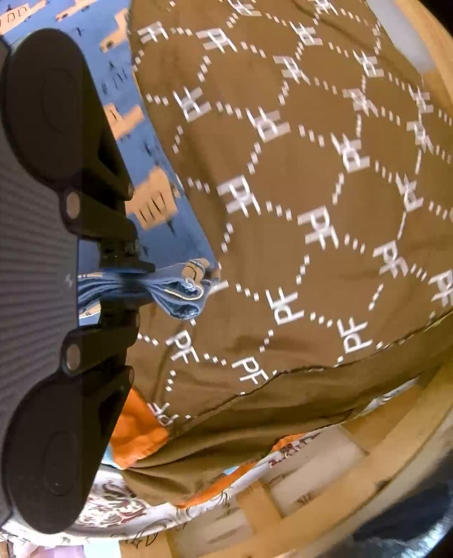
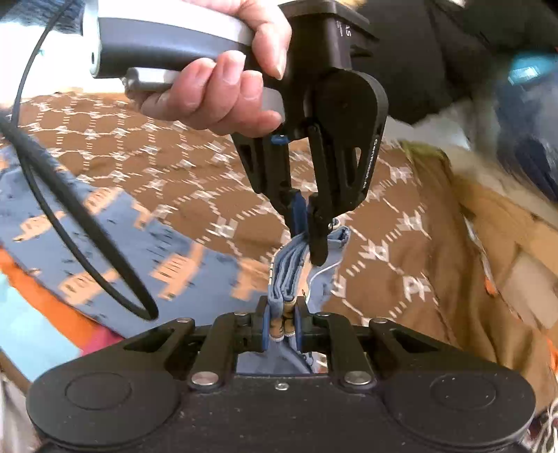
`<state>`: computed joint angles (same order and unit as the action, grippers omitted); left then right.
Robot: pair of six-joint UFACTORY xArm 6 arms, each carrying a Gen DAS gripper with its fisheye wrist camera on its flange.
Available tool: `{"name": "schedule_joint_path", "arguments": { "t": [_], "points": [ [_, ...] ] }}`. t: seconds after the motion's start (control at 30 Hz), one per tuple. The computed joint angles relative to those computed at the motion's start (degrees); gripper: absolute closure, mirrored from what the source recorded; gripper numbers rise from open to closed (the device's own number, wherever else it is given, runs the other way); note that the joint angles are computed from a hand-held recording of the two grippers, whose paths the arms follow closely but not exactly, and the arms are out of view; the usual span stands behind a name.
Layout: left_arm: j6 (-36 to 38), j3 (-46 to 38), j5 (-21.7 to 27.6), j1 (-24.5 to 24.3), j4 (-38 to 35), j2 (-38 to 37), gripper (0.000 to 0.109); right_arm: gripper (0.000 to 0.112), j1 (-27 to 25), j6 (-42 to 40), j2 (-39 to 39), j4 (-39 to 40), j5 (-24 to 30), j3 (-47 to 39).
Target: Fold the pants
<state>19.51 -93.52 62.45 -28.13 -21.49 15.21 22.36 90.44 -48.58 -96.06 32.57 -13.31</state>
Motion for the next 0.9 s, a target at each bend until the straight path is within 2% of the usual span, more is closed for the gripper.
{"name": "schedule_joint_path", "arguments": {
  "t": [0.17, 0.3, 0.47, 0.6, 0.77, 0.9],
  "points": [
    [4.7, 7.0, -2.3, 4.4, -2.7, -4.7, 0.097, 0.098, 7.2, 0.7, 7.4, -0.8, 1.5, -4.9],
    [8.0, 13.2, -5.3, 7.8, -3.1, -7.3, 0.097, 0.098, 9.8, 1.6, 15.2, -0.6, -0.6, -10.2],
    [12.5, 16.6, -5.7, 13.6, -7.5, -6.8, 0.097, 0.098, 11.1, 3.7, 25.8, -0.1, -3.5, -16.9],
    [19.9, 19.1, -7.0, 16.9, -13.2, -5.2, 0.097, 0.098, 12.3, 3.0, 32.8, 1.6, -3.2, -21.0],
    [30.4, 21.2, -7.2, 20.0, -22.0, -3.4, 0.096, 0.098, 12.8, 3.2, 36.3, 3.2, -2.4, -22.7],
    [32.7, 20.2, -4.0, 22.8, -27.1, -1.0, 0.092, 0.098, 13.0, 3.9, 37.3, 2.6, -1.6, -23.1]
  ]
}}
